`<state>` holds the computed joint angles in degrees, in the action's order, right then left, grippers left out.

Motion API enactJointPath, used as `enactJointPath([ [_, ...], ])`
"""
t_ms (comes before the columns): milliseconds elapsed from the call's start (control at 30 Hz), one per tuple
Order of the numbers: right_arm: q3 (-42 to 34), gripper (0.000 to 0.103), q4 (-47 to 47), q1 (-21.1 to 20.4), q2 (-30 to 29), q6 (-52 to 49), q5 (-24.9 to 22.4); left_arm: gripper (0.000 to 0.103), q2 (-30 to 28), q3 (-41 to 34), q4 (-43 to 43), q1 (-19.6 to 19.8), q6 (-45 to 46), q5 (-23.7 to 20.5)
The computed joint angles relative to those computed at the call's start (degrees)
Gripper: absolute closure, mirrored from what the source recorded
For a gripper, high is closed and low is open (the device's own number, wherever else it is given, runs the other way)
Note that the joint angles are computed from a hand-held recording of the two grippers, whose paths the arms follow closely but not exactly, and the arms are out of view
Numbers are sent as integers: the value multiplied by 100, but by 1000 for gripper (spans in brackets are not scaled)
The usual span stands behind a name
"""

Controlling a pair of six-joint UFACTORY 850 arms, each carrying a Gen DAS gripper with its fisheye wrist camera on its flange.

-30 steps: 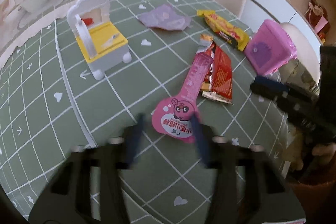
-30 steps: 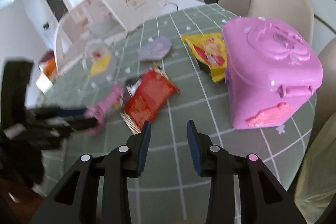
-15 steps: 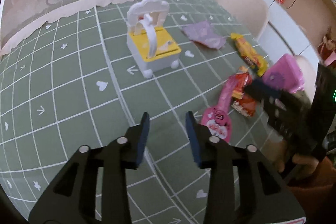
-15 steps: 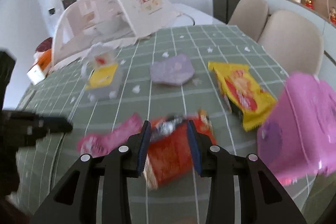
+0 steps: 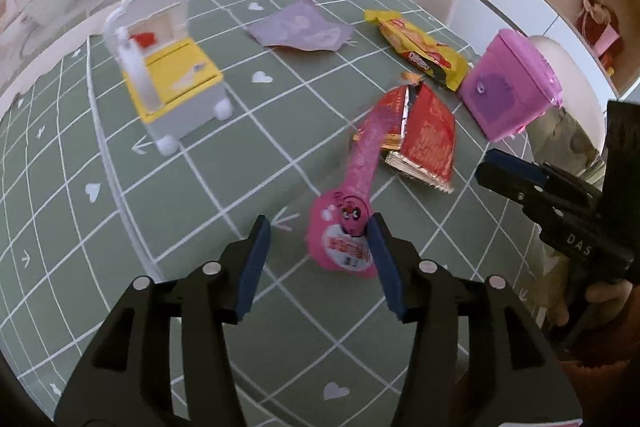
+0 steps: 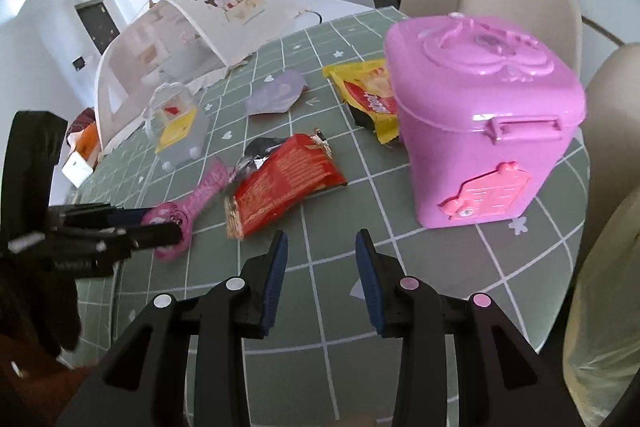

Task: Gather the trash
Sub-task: 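Lift the pink lollipop with the left gripper while the right lifts the red chip bag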

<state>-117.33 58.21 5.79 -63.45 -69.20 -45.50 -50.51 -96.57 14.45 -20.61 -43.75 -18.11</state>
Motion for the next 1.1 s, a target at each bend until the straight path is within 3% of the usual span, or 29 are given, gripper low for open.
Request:
enactJointPath([
  [100,-239,69,119,36,-113,192,-271,73,19,23,-144,1,206,80],
  [167,-600,69,132,104,-315,640,-457,77,61,57,79,-10,1,68],
  [233,-871,69,93,200,-484,1178,-355,82,152,180,273,2,-225,140],
  [400,-685,64,-185,489,-393,1384,571,85,594,809,1723,129,-2296,241],
  [600,-1429,58,-391,607,-809,1650,312,87,911,1283,2510,302,-3563,299],
  [733,-1335,60,-1169,809,-691,1348,719,87,937,1315,2739,300,-3819,437],
  [767,-1340,73,-1124,791,-696,1220,615,88,913,1280,2764,284,-3815,450],
  [867,-1245,83,-904,728,-638,1043,493,89,841,1169,2598,250,-3473,440],
  [1067,-766,85,-322,589,-252,323,619,89,745,1063,2042,259,-3001,465],
  [1100,-726,85,-260,569,-206,246,626,84,711,1023,1923,264,-2879,443],
])
